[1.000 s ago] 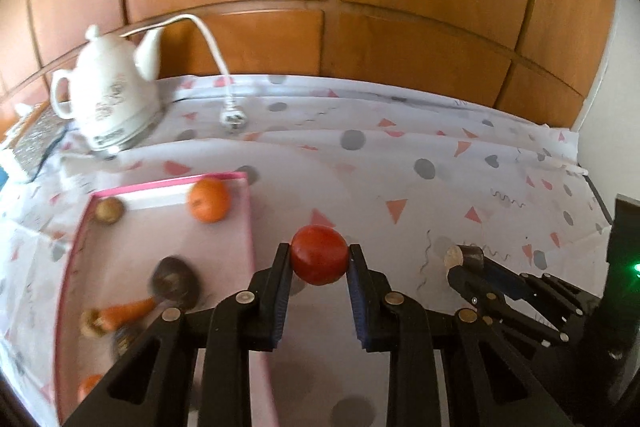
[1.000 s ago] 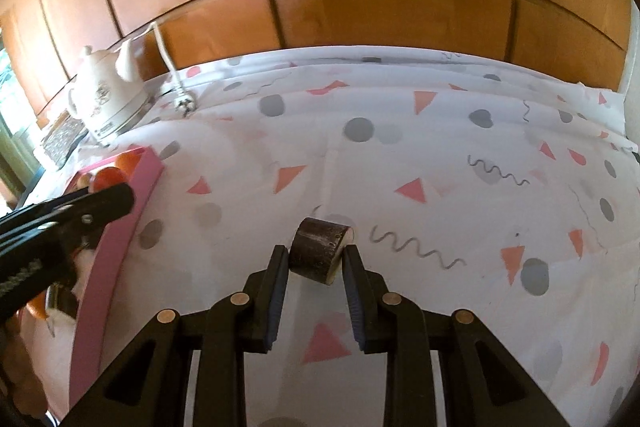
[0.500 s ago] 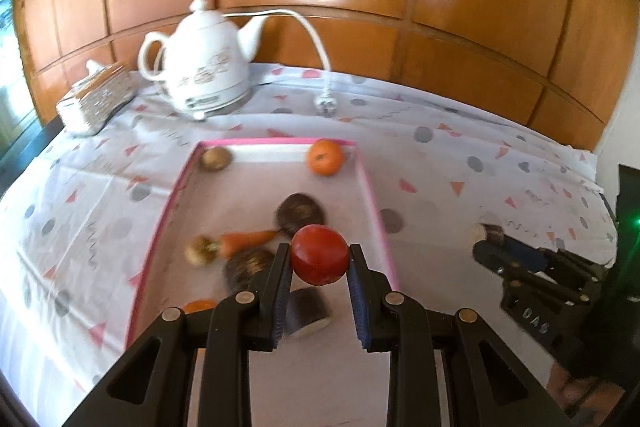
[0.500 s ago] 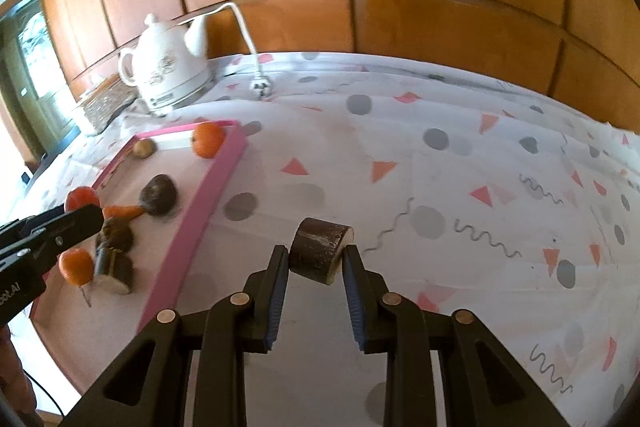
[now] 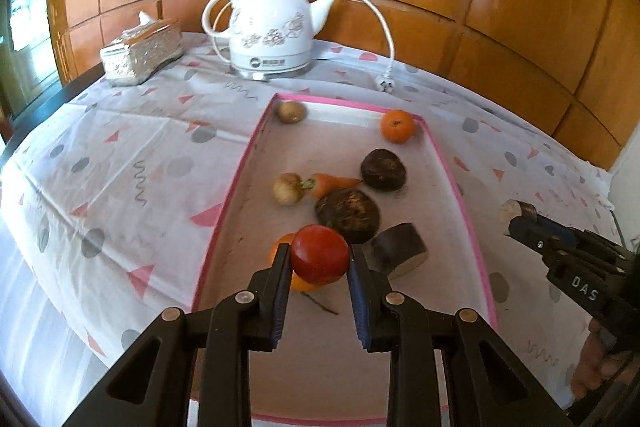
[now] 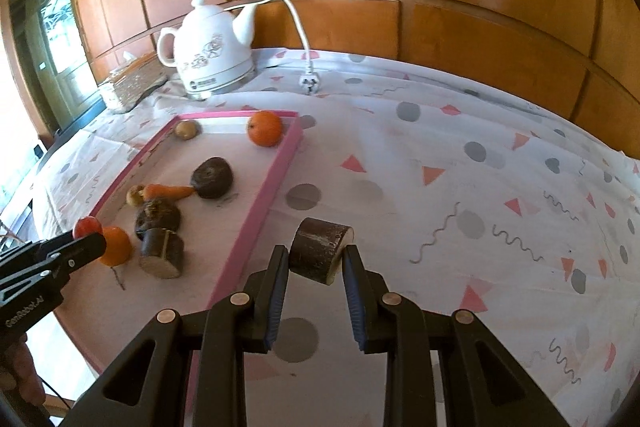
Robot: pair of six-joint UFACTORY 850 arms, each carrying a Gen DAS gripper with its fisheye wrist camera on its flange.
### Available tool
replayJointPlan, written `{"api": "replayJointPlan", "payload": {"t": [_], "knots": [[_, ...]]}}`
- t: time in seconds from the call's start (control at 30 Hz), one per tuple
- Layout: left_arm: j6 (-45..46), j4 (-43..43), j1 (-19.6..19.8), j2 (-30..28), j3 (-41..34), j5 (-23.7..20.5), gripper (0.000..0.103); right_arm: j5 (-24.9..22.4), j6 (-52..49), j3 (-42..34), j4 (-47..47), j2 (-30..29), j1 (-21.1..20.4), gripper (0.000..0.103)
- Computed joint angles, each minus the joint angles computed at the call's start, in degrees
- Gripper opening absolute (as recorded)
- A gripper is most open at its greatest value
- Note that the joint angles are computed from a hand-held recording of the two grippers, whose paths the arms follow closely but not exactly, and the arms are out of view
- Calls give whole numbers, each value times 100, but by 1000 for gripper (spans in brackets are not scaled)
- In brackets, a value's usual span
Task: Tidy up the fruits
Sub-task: 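Carry the tomato into the tray and open the left tool while the right tool carries the cylinder, then lower the brown cylinder into the tray and open the right tool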
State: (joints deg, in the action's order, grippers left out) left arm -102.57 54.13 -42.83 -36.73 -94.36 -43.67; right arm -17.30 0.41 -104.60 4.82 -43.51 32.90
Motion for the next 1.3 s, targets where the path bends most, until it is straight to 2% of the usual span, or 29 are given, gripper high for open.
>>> {"api": "replayJointPlan", "payload": {"t": [0.27,0.33,0.4,0.43,0.77,0.93,1.0,1.3], "knots": [[-171,191,-22,-10,12,191,31,-90,-544,-187,363,-77,139,28],[-192,289,-26,-14,16,277,38,-108,-625,-206,432,-88,161,28],[-353,394,-33,-1,38,274,53,-144,-726,-231,519,-110,175,28],[-397,430,-39,-9,28,219,55,-155,-735,-245,522,-119,179,28],[-362,296,-13,7,23,-40,55,-279,-907,-500,710,-268,197,27],[-430,361,-19,43,48,-107,55,-197,-1009,-613,687,-305,233,27],[-437,371,-18,50,46,-134,55,-314,-1465,-782,1174,-381,215,27],[-502,296,21,145,164,-173,55,-813,-1721,-1700,1387,-901,306,27]]}}
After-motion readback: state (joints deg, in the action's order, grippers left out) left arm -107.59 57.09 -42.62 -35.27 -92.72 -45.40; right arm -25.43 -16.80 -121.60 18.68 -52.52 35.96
